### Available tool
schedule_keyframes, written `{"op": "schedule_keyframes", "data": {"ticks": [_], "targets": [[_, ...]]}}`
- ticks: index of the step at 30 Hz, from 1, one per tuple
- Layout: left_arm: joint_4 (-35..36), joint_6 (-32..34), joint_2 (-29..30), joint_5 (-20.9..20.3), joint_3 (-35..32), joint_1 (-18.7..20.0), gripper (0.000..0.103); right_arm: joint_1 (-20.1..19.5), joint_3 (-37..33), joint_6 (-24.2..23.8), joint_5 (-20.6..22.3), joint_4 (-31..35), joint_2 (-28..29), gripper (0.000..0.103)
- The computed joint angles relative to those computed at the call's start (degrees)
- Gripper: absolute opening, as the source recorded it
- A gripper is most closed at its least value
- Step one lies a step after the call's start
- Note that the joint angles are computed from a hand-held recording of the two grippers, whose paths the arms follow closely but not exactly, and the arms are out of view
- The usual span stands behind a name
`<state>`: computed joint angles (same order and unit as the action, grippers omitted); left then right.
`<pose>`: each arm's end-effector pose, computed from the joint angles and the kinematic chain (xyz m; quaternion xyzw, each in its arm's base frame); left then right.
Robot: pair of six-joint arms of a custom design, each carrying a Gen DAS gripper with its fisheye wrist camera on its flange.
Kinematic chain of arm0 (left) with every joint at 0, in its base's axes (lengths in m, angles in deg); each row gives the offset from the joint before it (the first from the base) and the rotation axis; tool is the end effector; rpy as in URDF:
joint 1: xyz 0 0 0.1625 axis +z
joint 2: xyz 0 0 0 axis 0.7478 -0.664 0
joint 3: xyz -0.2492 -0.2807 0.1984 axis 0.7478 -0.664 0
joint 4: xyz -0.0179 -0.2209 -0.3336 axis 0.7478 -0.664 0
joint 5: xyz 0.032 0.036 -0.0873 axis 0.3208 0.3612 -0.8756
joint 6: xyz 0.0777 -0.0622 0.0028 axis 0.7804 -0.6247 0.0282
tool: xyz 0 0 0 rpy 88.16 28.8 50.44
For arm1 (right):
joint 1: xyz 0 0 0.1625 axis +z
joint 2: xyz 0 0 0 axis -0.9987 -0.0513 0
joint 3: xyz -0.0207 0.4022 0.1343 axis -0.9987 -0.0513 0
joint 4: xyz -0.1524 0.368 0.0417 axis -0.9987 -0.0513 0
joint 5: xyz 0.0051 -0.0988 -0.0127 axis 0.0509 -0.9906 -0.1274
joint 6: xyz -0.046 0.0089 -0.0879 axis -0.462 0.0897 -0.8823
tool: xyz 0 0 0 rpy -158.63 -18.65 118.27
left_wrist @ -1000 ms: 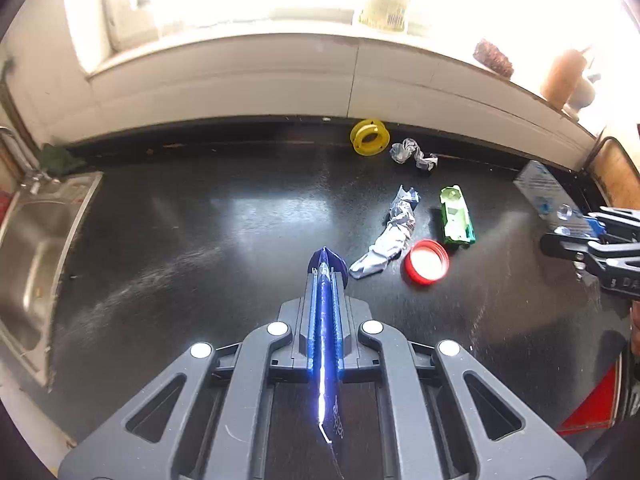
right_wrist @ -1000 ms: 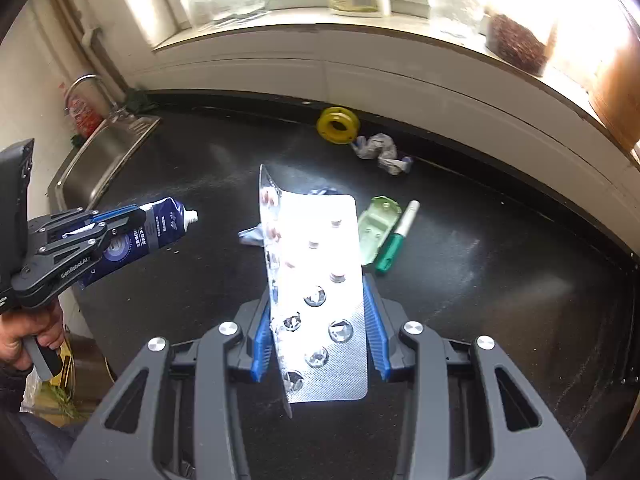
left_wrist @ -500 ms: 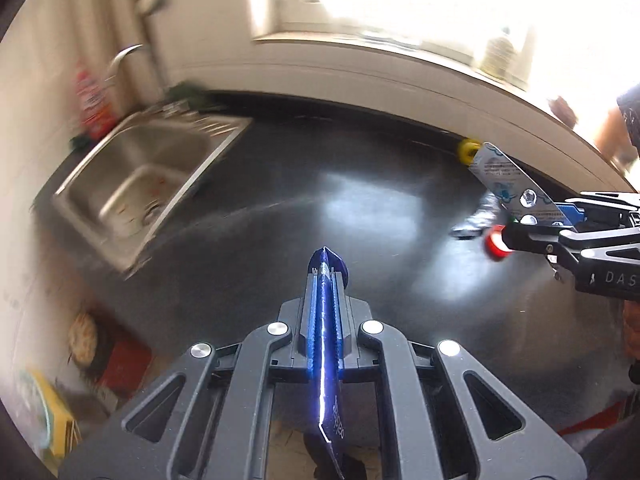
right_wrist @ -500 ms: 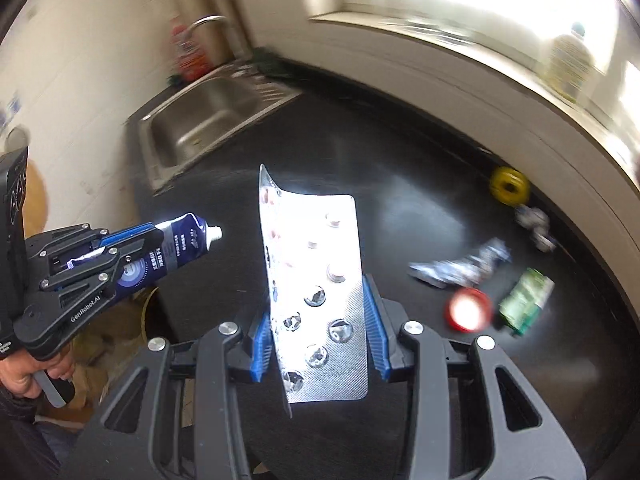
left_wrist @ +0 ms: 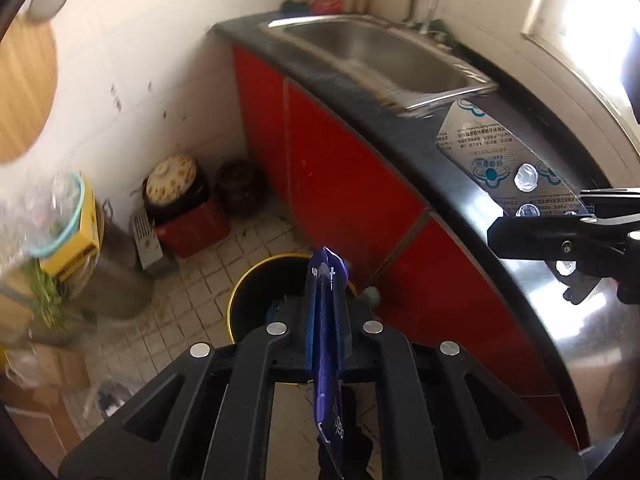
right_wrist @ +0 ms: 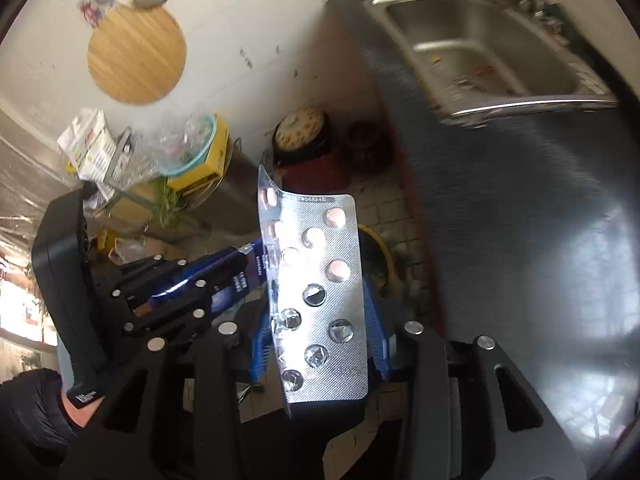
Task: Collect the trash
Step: 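Carry the tube and blister pack over the black bin and open both tools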
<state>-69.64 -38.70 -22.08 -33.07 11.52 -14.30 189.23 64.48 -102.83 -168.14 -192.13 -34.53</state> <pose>-0.3352 -0.4847 0.0835 -0.1511 0.8419 -0.3421 0.3890 0.2485 -0.6444 0.2375 0.4444 -0.8813 -0.1199 0.1071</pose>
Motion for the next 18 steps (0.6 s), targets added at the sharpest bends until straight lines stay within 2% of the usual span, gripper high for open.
{"op": "schedule_keyframes", "data": {"ticks": [3, 7, 9, 11, 12, 13, 14, 15, 18], "targets": [[-6.8, 0.4, -2.3, 0.4, 6.7, 1.7, 0.007, 0.6, 2.9, 1.0, -2.5, -3.7, 2.8, 0.040], [-13.2, 4.0, -2.9, 0.2, 10.8, 4.4, 0.007, 1.1, 4.8, 2.3, -5.4, -7.1, 6.2, 0.040], [-20.5, 6.5, -3.9, 0.2, 14.0, 5.6, 0.008, 1.2, 5.1, 2.3, -6.2, -8.3, 7.5, 0.041], [-23.4, 8.3, -4.0, 0.5, 15.4, 6.0, 0.008, 1.1, 5.5, 2.1, -7.0, -9.6, 8.1, 0.042], [-24.3, 9.4, -3.9, 0.5, 15.8, 6.4, 0.014, 1.1, 5.3, 2.8, -7.2, -9.9, 8.8, 0.048], [-25.7, 10.6, -3.8, 0.2, 16.4, 6.9, 0.022, 1.2, 5.1, 3.3, -7.4, -10.1, 9.5, 0.064], [-26.9, 11.5, -3.7, -0.2, 16.8, 7.5, 0.051, 1.0, 5.0, 3.0, -7.4, -10.6, 9.6, 0.071], [-27.5, 11.1, -3.7, 0.1, 17.4, 7.6, 0.069, 0.9, 4.8, 2.8, -7.3, -11.0, 9.9, 0.078], [-27.4, 10.0, -4.2, 0.8, 18.3, 7.4, 0.071, 0.7, 4.0, 3.3, -7.5, -10.2, 10.3, 0.078]]}}
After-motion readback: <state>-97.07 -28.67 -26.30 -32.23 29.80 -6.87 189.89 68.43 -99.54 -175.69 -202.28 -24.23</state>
